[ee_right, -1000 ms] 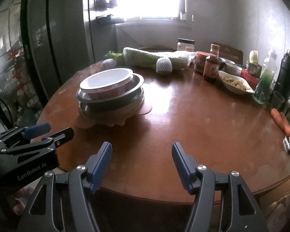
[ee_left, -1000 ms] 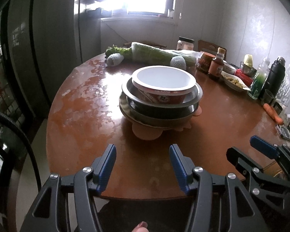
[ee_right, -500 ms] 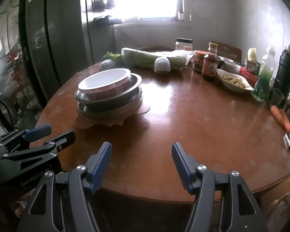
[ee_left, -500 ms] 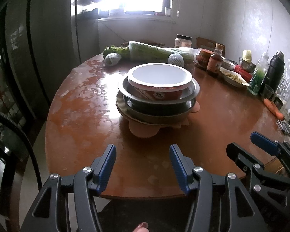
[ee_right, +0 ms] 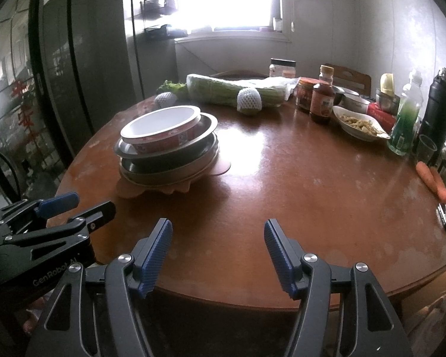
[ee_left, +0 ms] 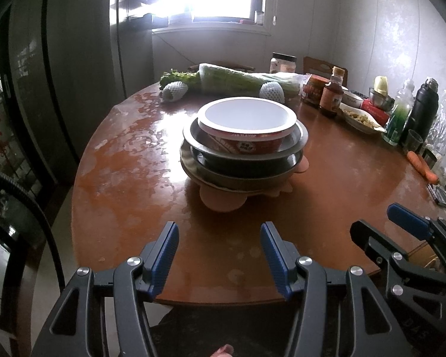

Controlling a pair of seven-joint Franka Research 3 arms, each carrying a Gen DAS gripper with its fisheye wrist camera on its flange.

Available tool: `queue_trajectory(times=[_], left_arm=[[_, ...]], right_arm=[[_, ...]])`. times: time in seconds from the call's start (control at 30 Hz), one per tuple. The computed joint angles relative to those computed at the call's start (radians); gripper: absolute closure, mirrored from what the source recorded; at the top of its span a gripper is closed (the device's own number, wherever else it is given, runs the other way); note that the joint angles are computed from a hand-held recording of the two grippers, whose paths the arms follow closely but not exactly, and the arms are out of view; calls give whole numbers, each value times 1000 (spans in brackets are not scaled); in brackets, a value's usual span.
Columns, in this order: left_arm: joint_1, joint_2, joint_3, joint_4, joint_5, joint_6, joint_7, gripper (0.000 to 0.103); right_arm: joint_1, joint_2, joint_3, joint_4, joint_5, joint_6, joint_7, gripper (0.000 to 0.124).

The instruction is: Organize plates and bowls

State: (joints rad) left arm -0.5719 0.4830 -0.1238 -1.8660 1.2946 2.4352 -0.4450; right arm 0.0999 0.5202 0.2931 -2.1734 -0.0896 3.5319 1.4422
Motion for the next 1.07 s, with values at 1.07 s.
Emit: queue_trajectory(times=[1.07], left_arm=[[-1, 6, 3, 6, -51, -27, 44, 46]], right_arm=[[8, -4, -9, -3, 11, 2, 6, 58]])
